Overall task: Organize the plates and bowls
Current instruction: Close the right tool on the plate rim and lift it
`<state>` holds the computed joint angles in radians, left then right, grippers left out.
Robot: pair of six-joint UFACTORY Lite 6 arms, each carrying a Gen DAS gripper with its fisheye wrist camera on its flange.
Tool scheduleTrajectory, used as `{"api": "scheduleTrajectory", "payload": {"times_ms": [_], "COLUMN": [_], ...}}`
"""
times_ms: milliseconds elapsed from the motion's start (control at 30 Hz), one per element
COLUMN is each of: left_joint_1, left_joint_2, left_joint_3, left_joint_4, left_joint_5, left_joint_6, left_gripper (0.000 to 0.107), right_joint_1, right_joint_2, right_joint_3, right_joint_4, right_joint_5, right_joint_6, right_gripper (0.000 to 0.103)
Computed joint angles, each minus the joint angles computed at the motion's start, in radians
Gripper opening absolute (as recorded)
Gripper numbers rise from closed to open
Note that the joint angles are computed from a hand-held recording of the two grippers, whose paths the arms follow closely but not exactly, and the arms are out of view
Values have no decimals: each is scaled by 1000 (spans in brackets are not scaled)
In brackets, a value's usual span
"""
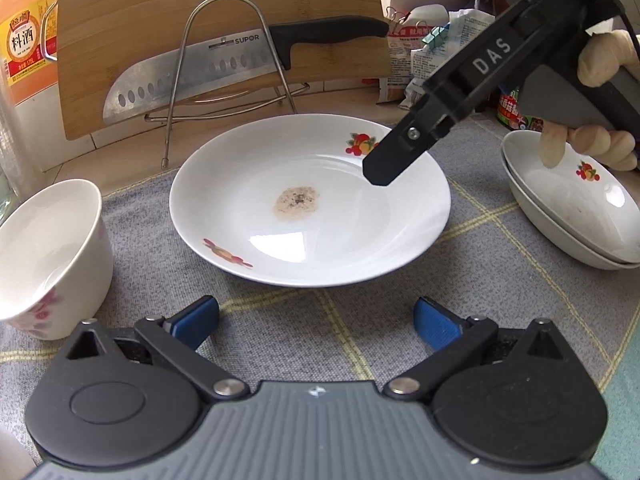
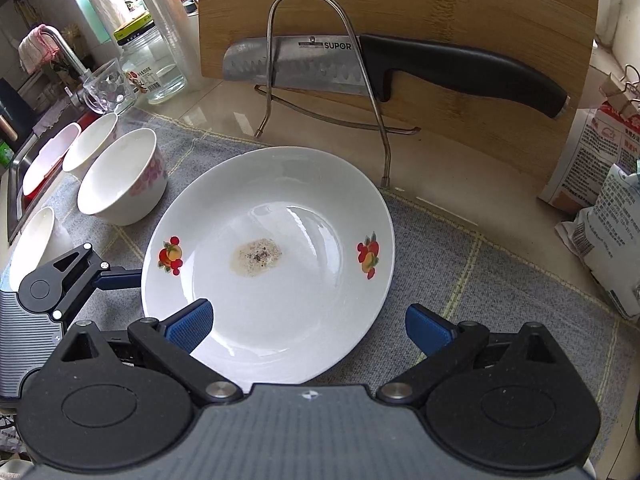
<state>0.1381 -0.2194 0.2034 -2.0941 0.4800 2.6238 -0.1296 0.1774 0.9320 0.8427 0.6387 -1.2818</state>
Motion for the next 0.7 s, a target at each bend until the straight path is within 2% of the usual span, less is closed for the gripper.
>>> {"api": "scheduleTrajectory", "payload": {"times_ms": [400,700], "left_joint_1": [9,48], "left_joint_2": [42,46], "left_joint_3": [6,-1], "left_joint_4": [-71,-30], "left_joint_5": [58,94], "left_joint_6": [89,95], "left_gripper": [103,103], "right_joint_1": [35,51], "right_joint_2": [176,264], "right_joint_3": [121,230], "right_joint_4": [31,40], "right_joint_5": [9,55], "right_joint_6": [7,1], "right_gripper": [103,103]}}
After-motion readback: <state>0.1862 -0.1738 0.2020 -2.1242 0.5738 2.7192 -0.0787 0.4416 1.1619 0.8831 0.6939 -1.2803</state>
